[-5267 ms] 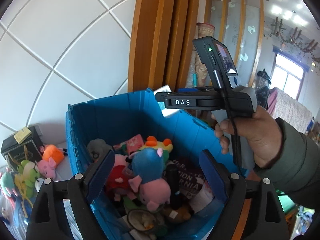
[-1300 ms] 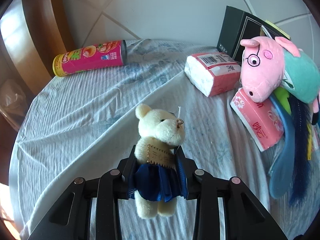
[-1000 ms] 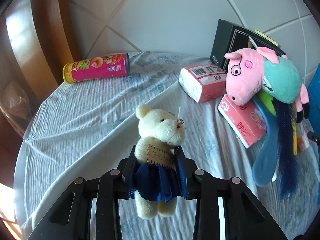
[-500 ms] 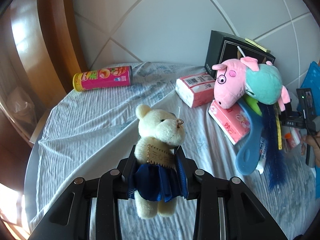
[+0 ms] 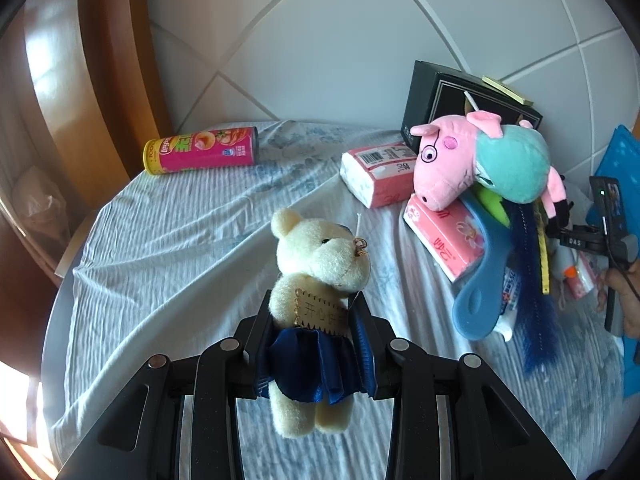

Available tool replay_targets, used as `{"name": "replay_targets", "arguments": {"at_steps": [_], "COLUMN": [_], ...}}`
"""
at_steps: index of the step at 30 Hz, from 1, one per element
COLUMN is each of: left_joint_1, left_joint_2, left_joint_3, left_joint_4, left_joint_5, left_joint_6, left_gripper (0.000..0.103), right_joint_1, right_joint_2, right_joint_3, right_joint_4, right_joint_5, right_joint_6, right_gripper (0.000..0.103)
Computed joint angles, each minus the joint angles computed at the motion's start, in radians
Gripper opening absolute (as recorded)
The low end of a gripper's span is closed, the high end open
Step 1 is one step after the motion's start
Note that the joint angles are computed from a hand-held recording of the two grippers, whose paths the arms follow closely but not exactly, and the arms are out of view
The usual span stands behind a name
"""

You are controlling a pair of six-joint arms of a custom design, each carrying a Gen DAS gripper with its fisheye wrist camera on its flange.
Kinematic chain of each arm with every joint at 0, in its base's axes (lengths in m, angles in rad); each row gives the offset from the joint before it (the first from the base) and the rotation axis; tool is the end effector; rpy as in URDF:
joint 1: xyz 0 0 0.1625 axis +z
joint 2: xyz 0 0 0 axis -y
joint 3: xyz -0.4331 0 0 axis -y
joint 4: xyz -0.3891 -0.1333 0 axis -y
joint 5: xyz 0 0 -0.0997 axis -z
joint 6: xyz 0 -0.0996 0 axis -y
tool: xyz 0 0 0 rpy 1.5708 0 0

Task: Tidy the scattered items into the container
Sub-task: 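Hold the teddy bear while the right tool grasps the white duck plush, then carry the teddy bear and white duck with both tools over the blue crate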

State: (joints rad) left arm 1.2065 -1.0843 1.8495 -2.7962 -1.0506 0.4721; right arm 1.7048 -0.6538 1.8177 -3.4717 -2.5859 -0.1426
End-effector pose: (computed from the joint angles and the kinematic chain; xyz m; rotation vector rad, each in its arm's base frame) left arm -0.0468 -0.6359 0.2427 0.8890 2.3912 -0.5591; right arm 0.1293 -0.5950 0.0967 -0.1505 -2.0518 0.7719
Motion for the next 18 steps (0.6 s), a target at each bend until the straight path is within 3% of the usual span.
{"name": "replay_targets", "arguments": {"at_steps": [12, 18], "left_joint_1": [-0.025, -0.041], "left_joint_2": [-0.057, -0.106], "left_joint_3": [0.050, 0.071], "left_joint_4": [0.019, 0.032], "left_joint_5": [-0.020, -0.029], "left_joint_6": [-0.020, -0.026], "left_gripper": [0.034, 0.034], "right_joint_1": [0.089, 0.177], "right_joint_2": [-0.071, -0.122], "right_joint_3": [0.156, 0.244], "right_joint_4": [-0.043, -0.036], "right_joint_5": [0.057, 0.050], "right_joint_6": [0.131, 0.208], "right_gripper": [0.052, 0.052]}}
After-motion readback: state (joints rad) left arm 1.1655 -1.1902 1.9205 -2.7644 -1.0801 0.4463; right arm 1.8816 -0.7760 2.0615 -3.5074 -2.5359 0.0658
